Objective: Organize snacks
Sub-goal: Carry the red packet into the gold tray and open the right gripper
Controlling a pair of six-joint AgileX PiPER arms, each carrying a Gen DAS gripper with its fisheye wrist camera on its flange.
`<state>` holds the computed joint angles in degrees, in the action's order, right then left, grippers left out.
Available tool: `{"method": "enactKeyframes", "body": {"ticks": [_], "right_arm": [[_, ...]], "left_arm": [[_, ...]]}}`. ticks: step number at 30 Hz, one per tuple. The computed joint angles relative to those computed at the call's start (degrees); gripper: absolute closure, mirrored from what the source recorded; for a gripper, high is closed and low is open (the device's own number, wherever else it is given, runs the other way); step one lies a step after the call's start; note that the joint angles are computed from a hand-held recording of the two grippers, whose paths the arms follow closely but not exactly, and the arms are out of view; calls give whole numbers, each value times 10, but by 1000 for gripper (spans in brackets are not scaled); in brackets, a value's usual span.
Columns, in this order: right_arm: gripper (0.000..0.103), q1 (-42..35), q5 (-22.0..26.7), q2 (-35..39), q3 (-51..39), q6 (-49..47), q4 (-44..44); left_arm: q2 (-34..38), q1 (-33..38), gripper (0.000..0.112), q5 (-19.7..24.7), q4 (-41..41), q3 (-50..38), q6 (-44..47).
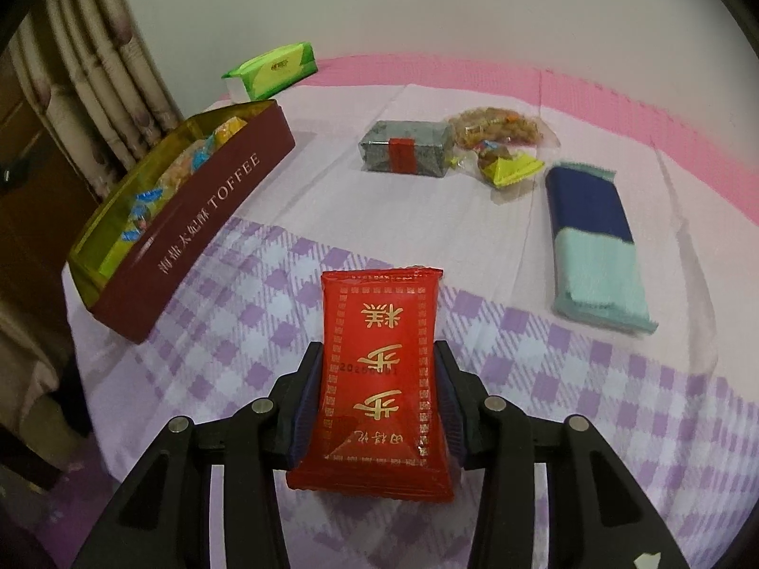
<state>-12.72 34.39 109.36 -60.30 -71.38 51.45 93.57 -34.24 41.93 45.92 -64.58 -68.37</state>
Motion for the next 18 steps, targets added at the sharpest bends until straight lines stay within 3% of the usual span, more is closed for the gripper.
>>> {"method": "enactKeyframes", "body": {"ticks": [2,11,18], "right_arm": [[62,-9,24,-3,1,6,8],[62,-25,97,-44,7,27,40],[62,36,138,-75,-40,85,39]], "left_arm": [[-4,-3,42,1,20,8,-21],[2,11,41,-16,18,19,-28],[2,19,41,-23,32,29,-43]]}}
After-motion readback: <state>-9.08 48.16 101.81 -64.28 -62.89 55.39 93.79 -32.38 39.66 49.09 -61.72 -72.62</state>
